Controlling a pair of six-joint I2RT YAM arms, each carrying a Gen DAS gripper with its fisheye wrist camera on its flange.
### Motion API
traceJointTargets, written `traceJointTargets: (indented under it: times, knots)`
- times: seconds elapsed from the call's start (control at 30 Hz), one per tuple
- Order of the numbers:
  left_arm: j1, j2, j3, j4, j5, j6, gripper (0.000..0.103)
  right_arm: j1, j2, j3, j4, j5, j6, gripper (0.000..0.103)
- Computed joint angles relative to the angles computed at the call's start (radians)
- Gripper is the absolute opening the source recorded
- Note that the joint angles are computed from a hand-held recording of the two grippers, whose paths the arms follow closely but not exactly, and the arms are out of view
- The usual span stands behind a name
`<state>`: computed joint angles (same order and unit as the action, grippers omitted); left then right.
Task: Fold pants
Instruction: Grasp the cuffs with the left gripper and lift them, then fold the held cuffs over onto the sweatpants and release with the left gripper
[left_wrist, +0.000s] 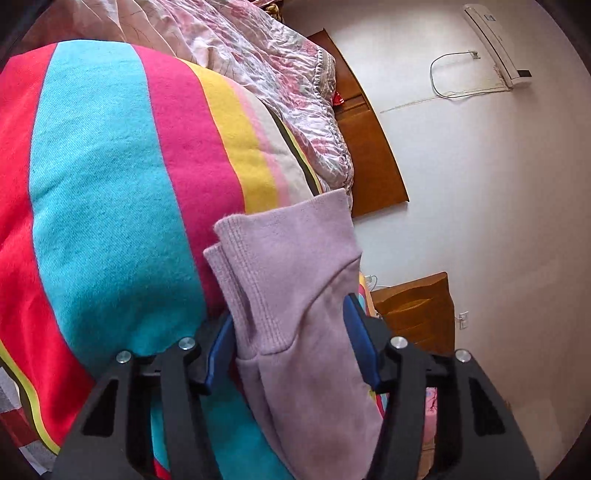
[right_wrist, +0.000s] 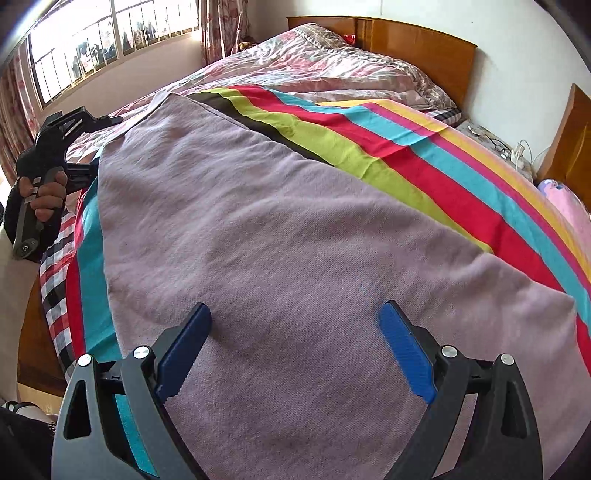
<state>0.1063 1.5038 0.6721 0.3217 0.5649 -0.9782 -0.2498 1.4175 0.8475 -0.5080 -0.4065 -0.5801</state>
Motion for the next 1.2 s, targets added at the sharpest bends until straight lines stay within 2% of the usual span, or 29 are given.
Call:
traceJointTargets:
  times: [0.03,0.07,0.13,0.23,0.33,0.4,0.5,0.57,0.63,0.73,0.83,0.87,0.93,0.97,1.07,1.13,1.2]
  knots:
    - [0.011,0.018,0.002,0.018,0.01,-0.009,0.04,-0.001,-0.002,-0.003,0.005,-0.002,0.004,0.09]
    - [0.023,0.031,0.0,0.03,0.02,-0.018,0.026,-0.001,-0.007,-0.007,0.012,-0.006,0.007,0.09]
    - [0.049,0.071,-0.017,0.106,0.061,-0.041,0.017,-0.009,-0.015,-0.008,0.012,-0.024,0.006,0.09]
    - [0.046,0.056,-0.042,0.132,0.042,-0.03,0.011,-0.011,0.014,-0.001,0.001,0.013,0.003,0.091]
    - [0.033,-0.013,-0.047,0.094,-0.032,-0.008,0.01,-0.008,0.006,-0.03,0.042,0.018,-0.048,0.091]
    - [0.008,-0.053,-0.028,0.029,-0.078,0.007,0.01,-0.01,0.007,-0.031,0.047,0.015,-0.044,0.091]
    - [-0.082,-0.145,0.062,-0.179,-0.222,0.093,0.01,-0.029,-0.008,-0.033,0.034,-0.004,-0.057,0.091]
    - [-0.197,-0.21,0.17,-0.345,-0.375,0.178,0.01,-0.083,-0.043,-0.035,0.024,-0.06,-0.064,0.091]
    - [-0.372,-0.218,0.317,-0.47,-0.558,0.292,0.01,-0.182,-0.077,-0.014,0.008,-0.152,-0.068,0.091]
    - [-0.681,-0.109,0.566,-0.577,-0.788,0.457,0.01,-0.368,-0.091,0.059,-0.027,-0.281,-0.066,0.091]
    - [-0.95,0.108,0.808,-0.607,-0.88,0.617,0.011,-0.569,-0.069,0.139,-0.014,-0.381,-0.027,0.091]
    - [-1.029,0.184,0.872,-0.62,-0.895,0.662,0.011,-0.64,-0.051,0.17,-0.011,-0.409,-0.013,0.091]
    - [-1.151,0.358,1.004,-0.678,-0.862,0.732,0.016,-0.766,0.007,0.243,-0.022,-0.451,0.004,0.091]
    - [-1.196,0.45,1.071,-0.725,-0.825,0.748,0.021,-0.82,0.044,0.282,-0.035,-0.462,0.008,0.091]
    - [-1.273,0.685,1.234,-0.852,-0.684,0.816,0.029,-0.937,0.155,0.386,-0.093,-0.459,0.003,0.091]
    - [-1.299,0.722,1.245,-0.85,-0.668,0.855,0.032,-0.987,0.208,0.422,-0.157,-0.463,-0.04,0.091]
    - [-1.288,0.647,1.139,-0.749,-0.63,0.863,0.05,-1.015,0.235,0.427,-0.22,-0.471,-0.109,0.091]
